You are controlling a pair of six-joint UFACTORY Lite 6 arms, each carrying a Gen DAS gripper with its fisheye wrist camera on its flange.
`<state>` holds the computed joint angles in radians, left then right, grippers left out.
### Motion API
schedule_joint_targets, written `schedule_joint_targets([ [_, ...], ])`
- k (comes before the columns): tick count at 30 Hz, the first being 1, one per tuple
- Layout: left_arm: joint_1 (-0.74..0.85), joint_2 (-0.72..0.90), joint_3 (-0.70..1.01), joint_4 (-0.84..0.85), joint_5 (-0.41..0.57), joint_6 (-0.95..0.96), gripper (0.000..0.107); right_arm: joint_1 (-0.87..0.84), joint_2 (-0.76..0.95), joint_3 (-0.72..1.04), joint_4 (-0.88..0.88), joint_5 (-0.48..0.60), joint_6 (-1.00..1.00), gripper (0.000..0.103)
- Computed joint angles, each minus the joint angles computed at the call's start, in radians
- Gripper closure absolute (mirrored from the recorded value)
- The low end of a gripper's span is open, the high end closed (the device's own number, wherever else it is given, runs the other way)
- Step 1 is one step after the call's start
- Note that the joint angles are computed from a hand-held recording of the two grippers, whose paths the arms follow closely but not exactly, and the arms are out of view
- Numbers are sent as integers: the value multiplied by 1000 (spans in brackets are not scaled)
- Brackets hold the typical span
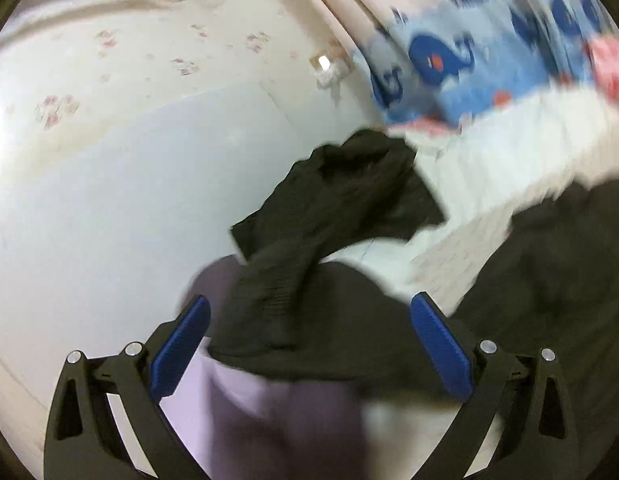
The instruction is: Fold large clothes
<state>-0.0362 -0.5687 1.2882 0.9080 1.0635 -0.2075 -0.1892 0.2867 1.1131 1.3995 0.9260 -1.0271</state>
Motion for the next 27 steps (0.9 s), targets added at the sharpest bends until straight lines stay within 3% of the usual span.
schedule_joint_targets([
  [4,312,95,44,-150,-142,280,11,17,-6,-14,4,-14,-3,7],
  [8,323,170,66,-152,-119,307,11,17,-2,-23,0,-36,-12,7],
  [10,338,248,121,-151,-76,294,24,31,8,-15,-1,-51,-10,7],
  [11,378,298,183,-194,-51,313,49,35,7,-17,-2,-55,-10,7],
  [12,438,343,247,-279,-46,363,63,40,5,-20,-3,-58,-12,7],
  [14,561,412,389,-488,-1,423,82,41,4,-22,-3,-55,-15,7],
  [18,655,480,550,-650,76,468,84,25,8,-13,-5,-43,-10,7],
  [21,736,527,727,-836,189,492,85,12,14,-10,1,-30,-8,7],
  [27,828,729,1202,-1181,501,442,85,11,9,-7,11,7,-28,7],
])
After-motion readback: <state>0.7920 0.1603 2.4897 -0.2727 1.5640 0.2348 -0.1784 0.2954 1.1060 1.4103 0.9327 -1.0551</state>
